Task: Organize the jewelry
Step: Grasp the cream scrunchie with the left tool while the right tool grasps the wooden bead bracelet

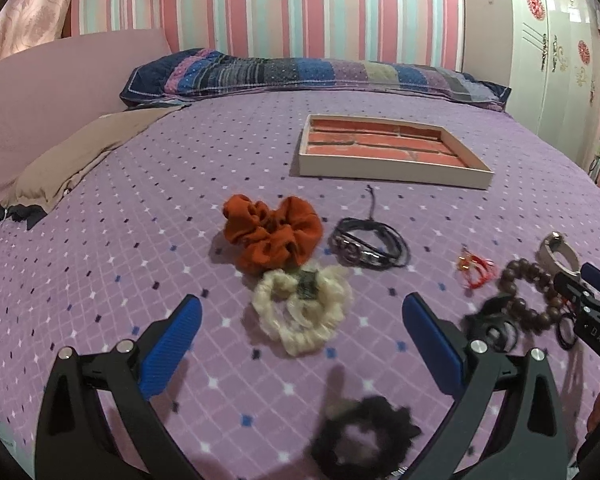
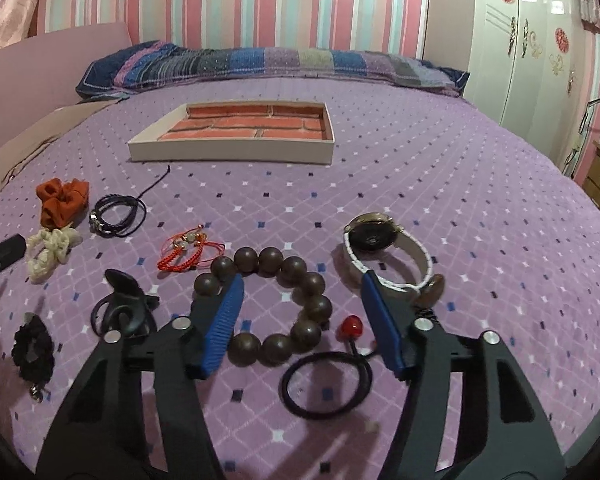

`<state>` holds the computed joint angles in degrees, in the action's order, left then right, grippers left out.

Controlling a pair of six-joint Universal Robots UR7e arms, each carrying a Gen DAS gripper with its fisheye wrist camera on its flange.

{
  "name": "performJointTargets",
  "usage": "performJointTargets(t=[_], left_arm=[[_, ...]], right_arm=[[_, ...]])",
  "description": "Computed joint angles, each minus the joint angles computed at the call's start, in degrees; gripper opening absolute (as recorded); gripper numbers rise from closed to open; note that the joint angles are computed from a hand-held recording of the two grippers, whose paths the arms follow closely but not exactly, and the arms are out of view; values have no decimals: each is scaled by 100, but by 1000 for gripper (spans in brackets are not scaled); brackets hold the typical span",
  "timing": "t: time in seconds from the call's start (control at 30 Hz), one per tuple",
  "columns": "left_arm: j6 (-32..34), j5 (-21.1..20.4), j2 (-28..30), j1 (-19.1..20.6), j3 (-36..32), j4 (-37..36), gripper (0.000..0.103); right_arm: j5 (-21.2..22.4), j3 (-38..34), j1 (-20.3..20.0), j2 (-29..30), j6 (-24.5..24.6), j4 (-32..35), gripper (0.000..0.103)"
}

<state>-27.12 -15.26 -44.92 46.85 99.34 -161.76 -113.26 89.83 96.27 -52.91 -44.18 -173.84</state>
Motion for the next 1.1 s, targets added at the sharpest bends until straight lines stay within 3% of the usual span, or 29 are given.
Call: performJointTargets(t=[0.37,0.53,0.83,0.9,1.1], left_arm=[[473,-188,130,255,-189,-129,91],[1033,-270,304,248,-311,-578,88],[455,-727,288,504,-587,407,60],[340,-834,257,565,-626,565,47],[378,-920,265,641,-676,552,37]], right_arm=[[-202,-385,-58,328,-5,222,48],[-226,-515,-85,408,58,391,43],[-192,-647,-145,474,198,707,37],[-177,-668,-151,485,198,727,36],[-90,-754,-184,513,204,834,26]])
